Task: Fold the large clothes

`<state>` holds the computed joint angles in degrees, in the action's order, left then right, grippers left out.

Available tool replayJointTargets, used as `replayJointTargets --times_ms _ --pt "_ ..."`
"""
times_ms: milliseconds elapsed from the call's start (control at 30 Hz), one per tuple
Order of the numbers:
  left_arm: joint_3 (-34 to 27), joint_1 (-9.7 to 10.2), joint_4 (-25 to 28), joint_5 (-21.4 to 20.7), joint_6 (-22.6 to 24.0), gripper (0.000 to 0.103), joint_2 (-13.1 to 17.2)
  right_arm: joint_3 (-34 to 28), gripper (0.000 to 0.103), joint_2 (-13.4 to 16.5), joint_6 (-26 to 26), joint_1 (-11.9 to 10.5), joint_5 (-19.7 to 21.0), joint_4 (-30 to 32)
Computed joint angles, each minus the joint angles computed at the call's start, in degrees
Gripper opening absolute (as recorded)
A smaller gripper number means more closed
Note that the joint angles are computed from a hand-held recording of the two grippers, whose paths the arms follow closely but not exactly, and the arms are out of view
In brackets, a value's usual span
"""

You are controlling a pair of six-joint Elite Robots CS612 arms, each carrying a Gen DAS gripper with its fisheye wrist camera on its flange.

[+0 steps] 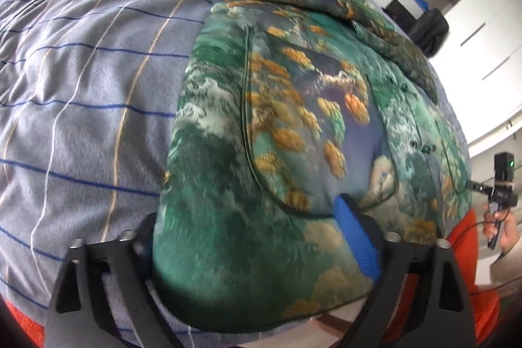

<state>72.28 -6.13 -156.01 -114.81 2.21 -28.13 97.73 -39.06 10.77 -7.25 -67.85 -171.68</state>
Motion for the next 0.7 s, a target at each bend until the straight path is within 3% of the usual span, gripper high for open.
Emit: replayJointTargets --times_ms 33,67,100,167,267,467,700 --pt "-0.1 0.04 0.6 0.1 0.2 0.065 -0.2 -0.2 0.046 -0.2 -0.6 0.3 -0.6 0.6" --pt "0.1 0.06 1.0 0.1 0.3 0.046 -0.4 -0.4 0.027 -0.5 -1.3 0.7 -1.7 0.9" --pt "0.1 0.08 1.4 0.0 0.0 0.029 -0.7 -0.4 0.023 -0.6 -1.1 0.8 -1.0 0.4" --pt "0.5 0.19 1.6 -0.1 -1.7 0.015 -1.3 -0.5 0.019 -1.2 -0.7 1.0 -0.5 -0.6" --pt "1.4 0.1 0.2 0.1 -3.8 0.011 -2.5 -0.6 0.017 -2.0 -1.7 1.6 -0.4 -2.5" --pt "3.9 1.25 -3.7 -4.7 -6.3 0.01 -4.8 -0.5 0.017 -3.5 -0.6 1.4 2.9 -6.5" --pt "7.2 1.58 -2.5 -4.6 -5.1 0.01 -7.2 1.5 0.017 -4.8 0.9 0.1 7.5 -9.3"
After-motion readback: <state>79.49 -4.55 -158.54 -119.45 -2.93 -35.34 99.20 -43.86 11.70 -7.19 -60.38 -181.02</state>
